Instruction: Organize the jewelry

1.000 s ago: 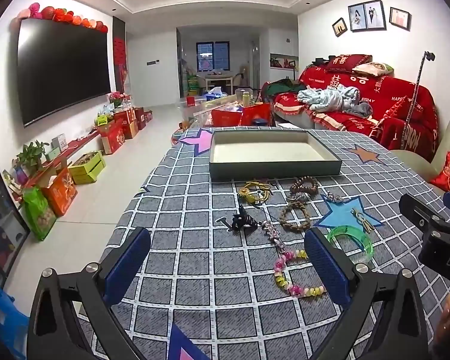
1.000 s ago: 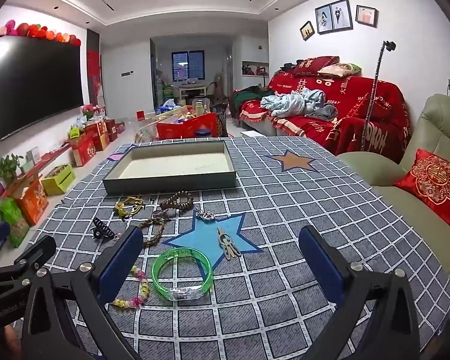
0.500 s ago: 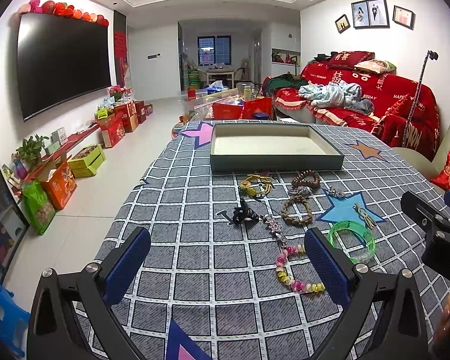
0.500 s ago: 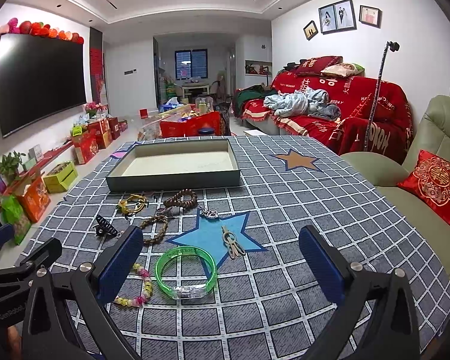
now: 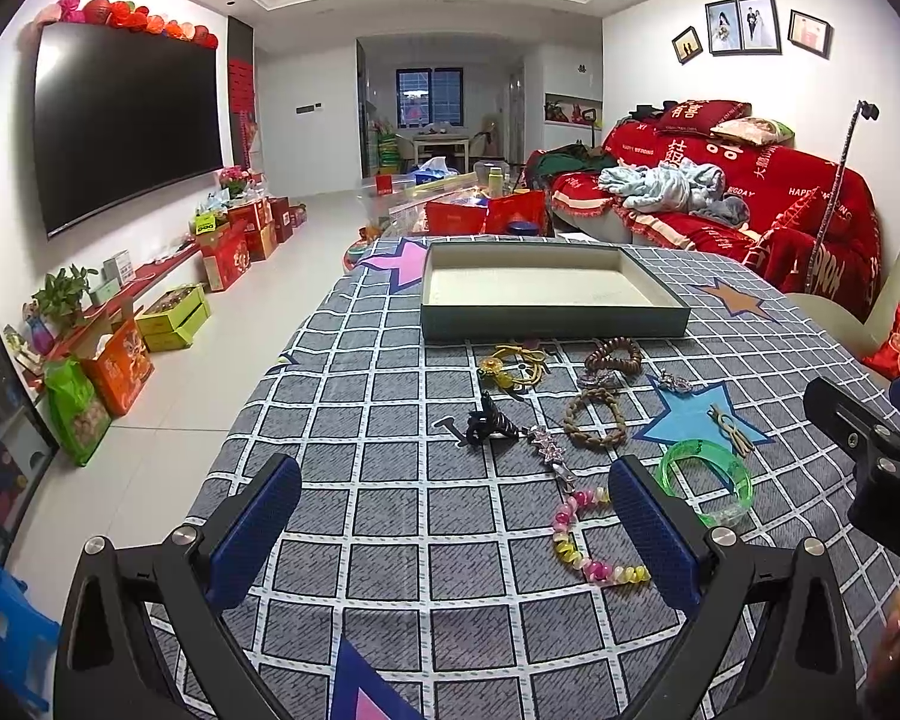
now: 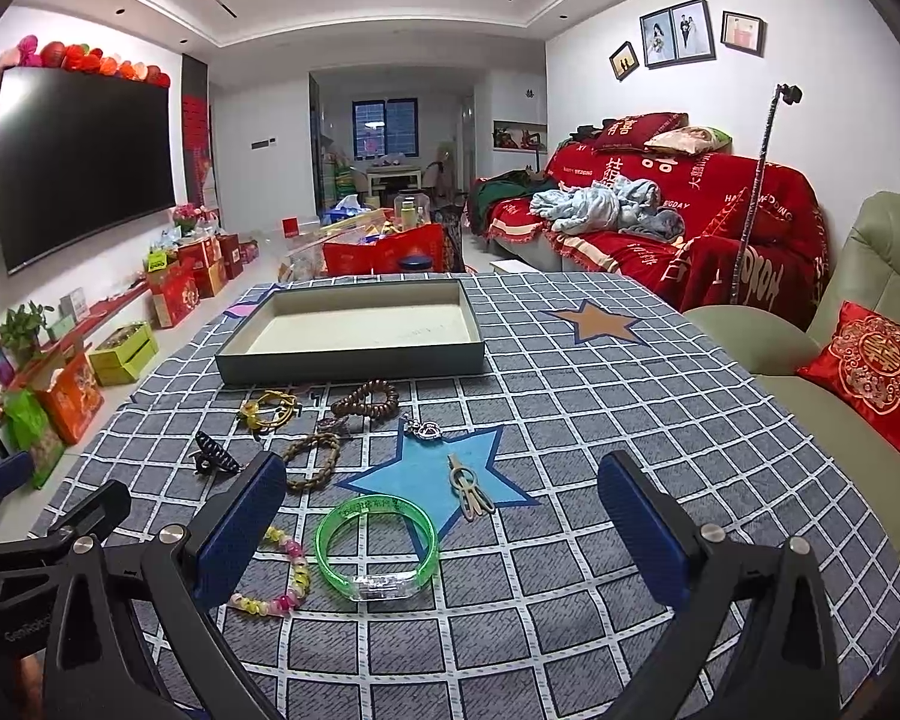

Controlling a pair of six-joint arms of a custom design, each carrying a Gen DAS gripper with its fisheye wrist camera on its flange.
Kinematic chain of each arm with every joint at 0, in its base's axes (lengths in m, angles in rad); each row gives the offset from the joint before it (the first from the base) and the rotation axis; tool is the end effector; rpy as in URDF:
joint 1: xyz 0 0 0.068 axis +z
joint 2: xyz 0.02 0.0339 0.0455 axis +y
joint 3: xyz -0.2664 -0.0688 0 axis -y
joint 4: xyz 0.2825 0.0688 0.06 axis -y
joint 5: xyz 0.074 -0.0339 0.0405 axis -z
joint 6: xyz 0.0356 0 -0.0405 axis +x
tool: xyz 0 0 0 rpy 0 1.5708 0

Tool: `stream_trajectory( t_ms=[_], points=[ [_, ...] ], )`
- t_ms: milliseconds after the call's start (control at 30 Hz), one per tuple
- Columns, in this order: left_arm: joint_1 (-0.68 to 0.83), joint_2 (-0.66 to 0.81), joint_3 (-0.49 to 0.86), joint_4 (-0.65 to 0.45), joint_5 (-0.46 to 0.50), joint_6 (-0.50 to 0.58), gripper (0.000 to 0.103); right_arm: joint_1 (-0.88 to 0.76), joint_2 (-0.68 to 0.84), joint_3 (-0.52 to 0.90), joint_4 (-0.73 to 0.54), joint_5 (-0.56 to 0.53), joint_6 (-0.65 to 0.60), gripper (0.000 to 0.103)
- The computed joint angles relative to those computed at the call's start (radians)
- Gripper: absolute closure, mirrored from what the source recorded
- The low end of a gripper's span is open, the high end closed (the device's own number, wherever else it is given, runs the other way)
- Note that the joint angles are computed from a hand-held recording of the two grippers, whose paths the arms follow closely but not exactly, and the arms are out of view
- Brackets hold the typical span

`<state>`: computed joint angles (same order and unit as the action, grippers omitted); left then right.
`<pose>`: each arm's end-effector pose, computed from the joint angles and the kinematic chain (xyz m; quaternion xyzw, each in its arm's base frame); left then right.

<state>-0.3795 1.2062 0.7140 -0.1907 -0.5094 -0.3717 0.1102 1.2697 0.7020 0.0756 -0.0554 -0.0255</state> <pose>0.2701 -0.0890 0.2155 -0.1048 0.8743 0.0592 0.4701 0.3059 0.0358 0.2148 -0.0723 0.8548 0.0455 0.5119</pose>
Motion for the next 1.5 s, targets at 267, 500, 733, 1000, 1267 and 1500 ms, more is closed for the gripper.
stream_trajectory(
  t_ms=[267,500,733,1000,1267,1500],
  points=[
    [0.001,0.003,0.002,-0.001,0.002,-0.002,0.000,0.000,-0.001,0.004,-0.004,-0.002,-0.001,0.000],
    [0.007,0.011,0.002,0.003,0.006,-0.002,0.000,-0.001,-0.004,0.006,-0.007,-0.004,0.000,0.000],
    [0.008,0.007,-0.004,0.005,0.004,-0.004,0.000,0.000,-0.003,0.006,-0.007,-0.002,0.001,0.000],
    [0.006,0.006,-0.001,-0.004,0.002,-0.009,0.000,0.001,-0.004,0.006,-0.007,-0.003,0.003,0.000],
    [0.009,0.008,0.001,-0.011,0.004,-0.017,0.000,-0.001,-0.004,0.003,-0.004,-0.005,0.001,0.000],
    [0.011,0.008,0.003,-0.017,0.005,-0.019,0.000,0.004,-0.004,0.005,-0.006,-0.002,0.003,0.000]
  ],
)
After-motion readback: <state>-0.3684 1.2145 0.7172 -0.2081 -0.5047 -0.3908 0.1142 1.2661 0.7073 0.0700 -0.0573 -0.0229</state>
